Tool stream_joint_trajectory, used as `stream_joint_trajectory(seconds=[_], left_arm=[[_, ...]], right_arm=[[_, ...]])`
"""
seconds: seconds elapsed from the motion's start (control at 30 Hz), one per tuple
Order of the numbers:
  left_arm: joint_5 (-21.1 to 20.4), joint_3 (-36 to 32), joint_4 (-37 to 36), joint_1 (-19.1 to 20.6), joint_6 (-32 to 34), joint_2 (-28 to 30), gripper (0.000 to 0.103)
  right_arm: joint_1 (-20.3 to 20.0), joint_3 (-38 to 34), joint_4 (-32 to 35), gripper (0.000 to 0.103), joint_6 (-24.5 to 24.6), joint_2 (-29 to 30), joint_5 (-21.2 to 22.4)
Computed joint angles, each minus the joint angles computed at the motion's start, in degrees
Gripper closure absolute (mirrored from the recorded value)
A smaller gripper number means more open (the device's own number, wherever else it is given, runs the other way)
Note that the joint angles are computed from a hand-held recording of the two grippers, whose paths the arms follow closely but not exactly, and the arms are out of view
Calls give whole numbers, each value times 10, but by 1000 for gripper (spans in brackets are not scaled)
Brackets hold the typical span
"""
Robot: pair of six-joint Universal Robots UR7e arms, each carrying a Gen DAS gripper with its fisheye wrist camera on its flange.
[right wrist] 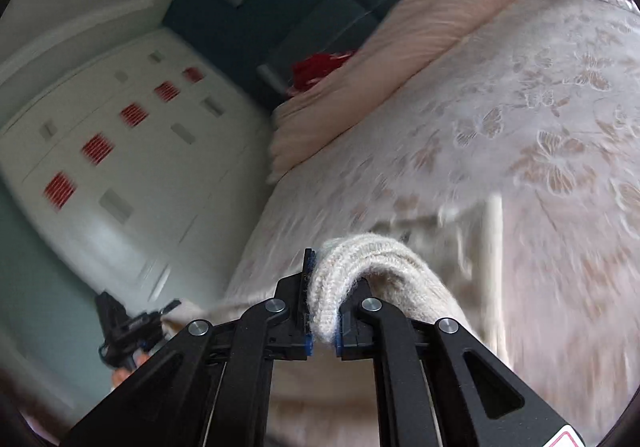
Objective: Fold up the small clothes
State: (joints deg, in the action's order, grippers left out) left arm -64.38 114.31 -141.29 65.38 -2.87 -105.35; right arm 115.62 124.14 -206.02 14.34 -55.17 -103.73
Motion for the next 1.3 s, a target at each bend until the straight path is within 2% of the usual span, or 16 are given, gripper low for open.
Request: stream_joint_trajectory(seconds=[0.1, 0.2, 0.23, 0.3, 0.33, 0.37, 0.47, 0.53, 0.63, 0.7, 0.73, 0.77, 0.9, 1.03, 1.13, 1.3], left_arm=[[43, -57, -82, 44, 35, 136, 94], [97, -99, -54, 77, 3, 210, 90], [115, -107, -34, 83, -14, 219, 88], [111, -103, -21, 94, -18, 213, 78], [118, -89, -28, 93, -7, 199, 58], [117, -79, -37, 93, 4, 188, 44], [113, -46, -74, 97, 63, 156, 34], [109, -49, -44, 106, 57, 153, 29], [109, -55, -6, 126, 41, 169, 32], [117, -48, -14, 127, 53, 175, 60], [117, -50, -3, 127, 50, 176, 88], [109, -53, 3, 128, 43, 173, 94], [107, -54, -12, 120, 31, 153, 95], [152, -69, 33, 136, 23, 182, 93], [158, -47, 5, 127, 29, 166, 91], [175, 1, -67, 67, 69, 122, 86]], right_arm=[[-43, -82, 16, 88, -8, 65, -32], [-62, -132, 63, 78, 38, 104, -104], [-62, -133, 66, 78, 45, 105, -112], [-58, -116, 45, 60, 28, 100, -119], [-51, -108, 38, 45, 11, 96, -133], [-39, -100, 32, 42, -13, 96, -167], [-22, -72, 42, 42, -55, 89, -201], [-22, -58, 53, 41, -63, 96, -210], [-35, -76, 103, 42, -48, 121, -234], [-41, -83, 104, 82, -48, 135, -223], [-39, -87, 117, 95, -36, 134, -225], [-38, -84, 107, 96, -24, 127, -217], [-15, -70, 45, 98, -28, 108, -236], [-50, -68, 156, 98, 8, 108, -252], [-42, -60, 137, 92, 9, 107, -252], [31, -119, 163, 90, -39, 129, -360]])
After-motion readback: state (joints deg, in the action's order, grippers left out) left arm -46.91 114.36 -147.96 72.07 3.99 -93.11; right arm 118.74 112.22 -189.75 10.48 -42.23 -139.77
